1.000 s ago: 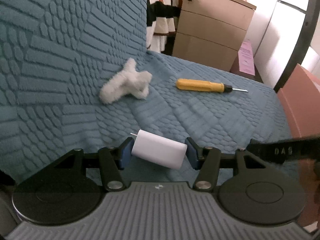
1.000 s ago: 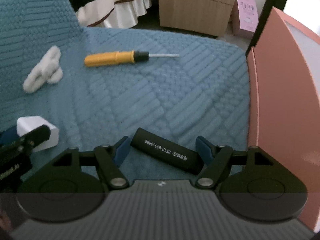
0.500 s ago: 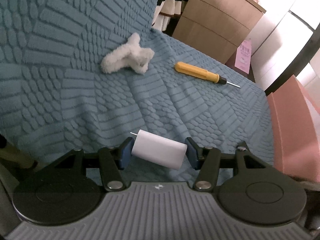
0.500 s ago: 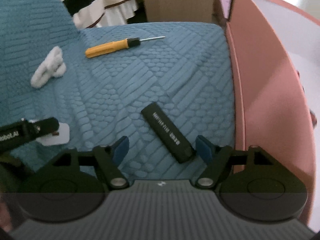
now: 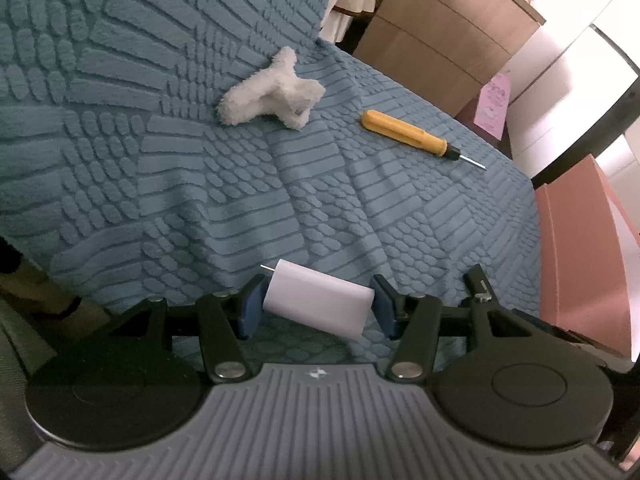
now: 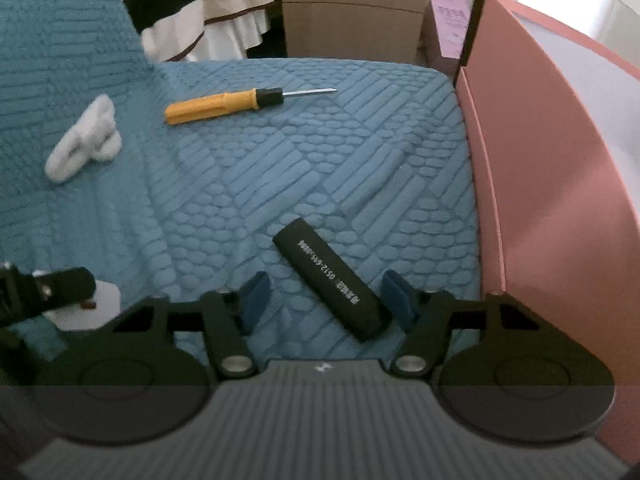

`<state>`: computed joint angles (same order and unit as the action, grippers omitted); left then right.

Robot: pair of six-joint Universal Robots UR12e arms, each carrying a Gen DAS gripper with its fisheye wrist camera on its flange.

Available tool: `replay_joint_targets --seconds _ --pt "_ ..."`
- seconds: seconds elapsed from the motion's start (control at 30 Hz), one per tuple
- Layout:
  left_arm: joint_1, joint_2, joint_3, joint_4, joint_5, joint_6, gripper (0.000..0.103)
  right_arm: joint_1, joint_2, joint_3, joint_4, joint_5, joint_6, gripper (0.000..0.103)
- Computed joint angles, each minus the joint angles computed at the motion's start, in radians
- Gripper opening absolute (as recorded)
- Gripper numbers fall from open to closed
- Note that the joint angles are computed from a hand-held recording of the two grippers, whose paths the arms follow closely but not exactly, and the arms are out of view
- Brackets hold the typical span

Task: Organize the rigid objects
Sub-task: 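Close the right gripper on the black USB stick while the left lifts the charger, then carry the white charger and black USB stick in both grippers over the pink box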

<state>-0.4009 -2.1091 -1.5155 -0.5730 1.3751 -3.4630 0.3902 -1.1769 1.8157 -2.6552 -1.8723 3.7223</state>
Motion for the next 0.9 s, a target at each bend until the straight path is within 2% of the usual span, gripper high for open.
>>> replay_joint_targets --seconds 0.1,0.13,0.4,0.67,0.77,0.9 --pt "0.0 0.001 0.002 -0.008 0.001 0.002 0.062 -0.001 -0.005 0.005 -0.007 0.002 -0.045 0.034" --pt "-0.001 0.002 0.002 -0.01 0.003 0.004 0.062 -0.003 -0.009 0.009 -0.012 0.014 -0.057 0.03" --pt "-0.01 0.007 0.008 -0.025 0.019 0.034 0.062 -0.004 -0.042 0.035 -0.018 0.083 -0.078 0.025" --pt "-0.028 0.009 0.021 -0.056 0.047 0.089 0.062 0.001 -0.067 0.072 -0.032 0.151 -0.052 0.025" --pt "-0.038 0.008 0.026 -0.068 0.069 0.13 0.062 0.0 -0.068 0.082 -0.055 0.148 -0.048 0.027" --pt "-0.045 0.006 0.036 -0.099 0.086 0.171 0.062 -0.005 -0.06 0.086 -0.091 0.145 -0.058 0.037"
